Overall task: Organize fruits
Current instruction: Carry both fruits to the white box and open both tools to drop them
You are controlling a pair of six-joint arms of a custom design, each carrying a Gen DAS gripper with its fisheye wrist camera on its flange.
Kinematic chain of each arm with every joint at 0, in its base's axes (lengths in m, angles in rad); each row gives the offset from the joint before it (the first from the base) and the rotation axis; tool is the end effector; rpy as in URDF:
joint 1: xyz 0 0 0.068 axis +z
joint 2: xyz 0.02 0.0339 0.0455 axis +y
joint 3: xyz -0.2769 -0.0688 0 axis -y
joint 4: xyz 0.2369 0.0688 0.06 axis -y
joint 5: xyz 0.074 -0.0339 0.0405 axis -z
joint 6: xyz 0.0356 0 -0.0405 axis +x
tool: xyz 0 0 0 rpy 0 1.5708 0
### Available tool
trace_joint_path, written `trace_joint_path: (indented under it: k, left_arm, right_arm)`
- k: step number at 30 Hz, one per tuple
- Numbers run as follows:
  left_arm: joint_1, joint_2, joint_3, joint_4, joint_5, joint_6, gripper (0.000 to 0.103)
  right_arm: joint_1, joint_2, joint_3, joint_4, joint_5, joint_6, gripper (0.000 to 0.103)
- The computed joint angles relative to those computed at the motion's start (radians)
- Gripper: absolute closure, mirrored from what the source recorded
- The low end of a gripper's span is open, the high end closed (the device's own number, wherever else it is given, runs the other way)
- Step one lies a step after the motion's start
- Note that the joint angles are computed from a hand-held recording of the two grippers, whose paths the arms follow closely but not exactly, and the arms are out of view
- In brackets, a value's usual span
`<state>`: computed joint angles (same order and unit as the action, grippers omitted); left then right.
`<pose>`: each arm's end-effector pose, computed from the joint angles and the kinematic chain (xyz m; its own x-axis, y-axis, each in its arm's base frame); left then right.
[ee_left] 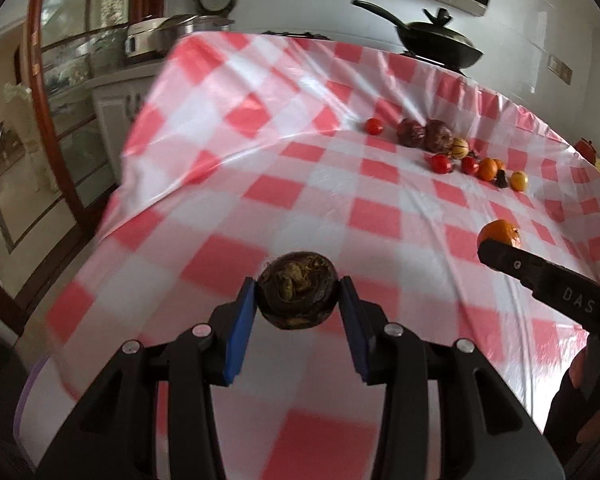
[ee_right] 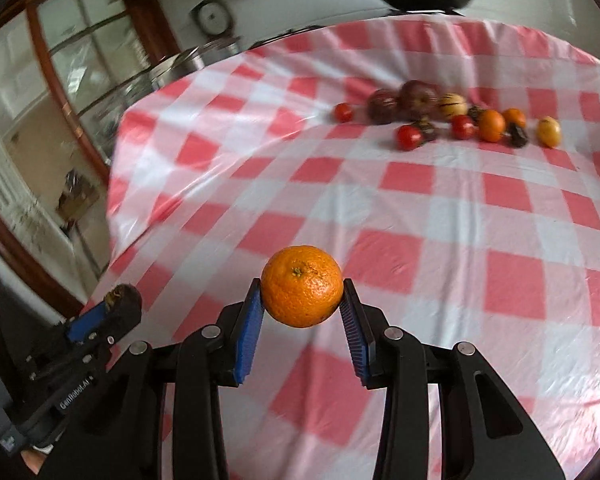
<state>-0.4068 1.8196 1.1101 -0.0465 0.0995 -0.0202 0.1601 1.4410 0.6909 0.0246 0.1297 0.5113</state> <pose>0.3537 -0.1562 0.1980 -0.6392 0.2535 -0.7261 0.4473 0.8906 -0.0828 0.2773 0.0401 0.1979 -0.6019 0.3943 -0.6945 0.2660 0.9189 0.2912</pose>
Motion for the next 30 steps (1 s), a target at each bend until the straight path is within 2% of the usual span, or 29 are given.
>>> trace_joint_path:
  k: [9, 18, 22, 30]
  left_arm:
    - [0.171, -0.125, -0.183, 0.051, 0.043, 0.059, 0.061]
    - [0.362, -0.183, -0.314, 0.098, 0.096, 0.13, 0.061]
    - [0.452, -0.168, -0.354, 0.121, 0.103, 0.162, 0.061]
    - [0.635, -0.04, -0.388, 0.18, 0.111, 0.231, 0.061]
  right_arm:
    - [0.227, 0.077, 0.059, -0.028, 0.086, 0.015, 0.064]
    - [0.437, 0.179, 0.165, -0.036, 0.142, -0.036, 0.064]
    - [0.513, 0.262, 0.235, -0.041, 0.131, -0.079, 0.064]
    - [0.644, 0.482, 0.423, -0.094, 0.067, -0.173, 0.064]
